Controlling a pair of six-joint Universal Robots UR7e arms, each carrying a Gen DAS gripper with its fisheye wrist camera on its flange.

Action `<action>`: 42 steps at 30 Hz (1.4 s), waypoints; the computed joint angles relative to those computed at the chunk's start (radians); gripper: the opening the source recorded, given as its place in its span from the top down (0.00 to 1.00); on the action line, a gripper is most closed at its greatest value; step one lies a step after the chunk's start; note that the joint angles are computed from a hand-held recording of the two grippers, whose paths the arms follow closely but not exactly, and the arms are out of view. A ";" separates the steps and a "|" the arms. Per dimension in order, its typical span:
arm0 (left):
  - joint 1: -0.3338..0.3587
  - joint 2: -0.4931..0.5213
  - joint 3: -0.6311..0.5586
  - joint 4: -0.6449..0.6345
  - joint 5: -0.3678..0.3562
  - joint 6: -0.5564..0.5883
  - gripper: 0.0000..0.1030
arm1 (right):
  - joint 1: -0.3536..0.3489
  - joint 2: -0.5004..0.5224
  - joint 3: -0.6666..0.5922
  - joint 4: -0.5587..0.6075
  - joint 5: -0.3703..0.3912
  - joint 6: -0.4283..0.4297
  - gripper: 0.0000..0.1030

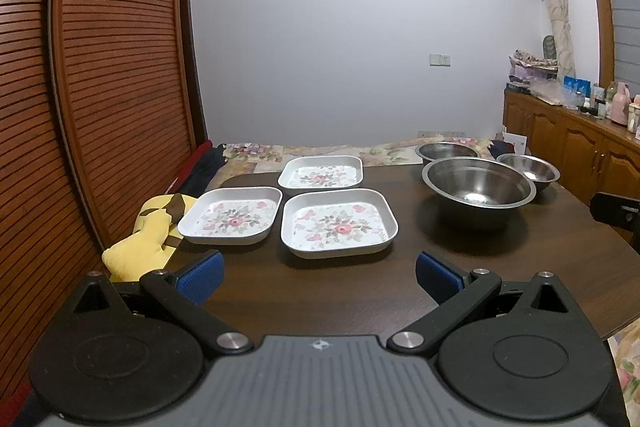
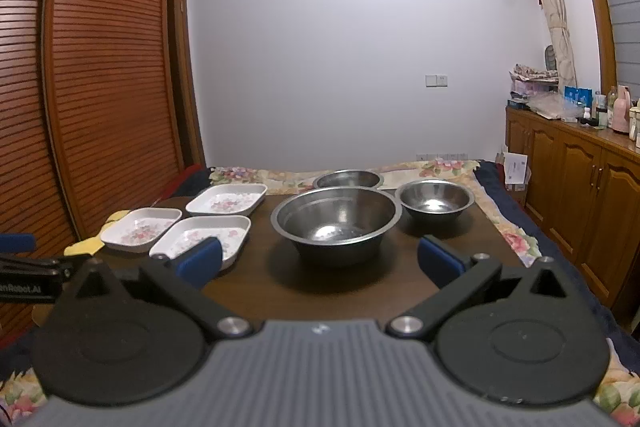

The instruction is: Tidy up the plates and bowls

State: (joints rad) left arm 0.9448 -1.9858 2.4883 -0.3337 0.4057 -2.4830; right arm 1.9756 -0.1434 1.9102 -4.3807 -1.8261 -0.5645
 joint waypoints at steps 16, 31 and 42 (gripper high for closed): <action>0.202 0.157 -0.100 0.072 0.161 -0.073 0.00 | -0.020 0.017 -0.038 0.050 0.001 -0.011 0.00; 0.365 0.228 -0.231 0.135 0.288 -0.030 0.00 | -0.020 0.028 -0.161 0.255 0.069 -0.037 0.00; 0.468 0.275 -0.361 0.204 0.372 0.004 0.00 | 0.005 0.026 -0.261 0.458 0.111 -0.070 0.00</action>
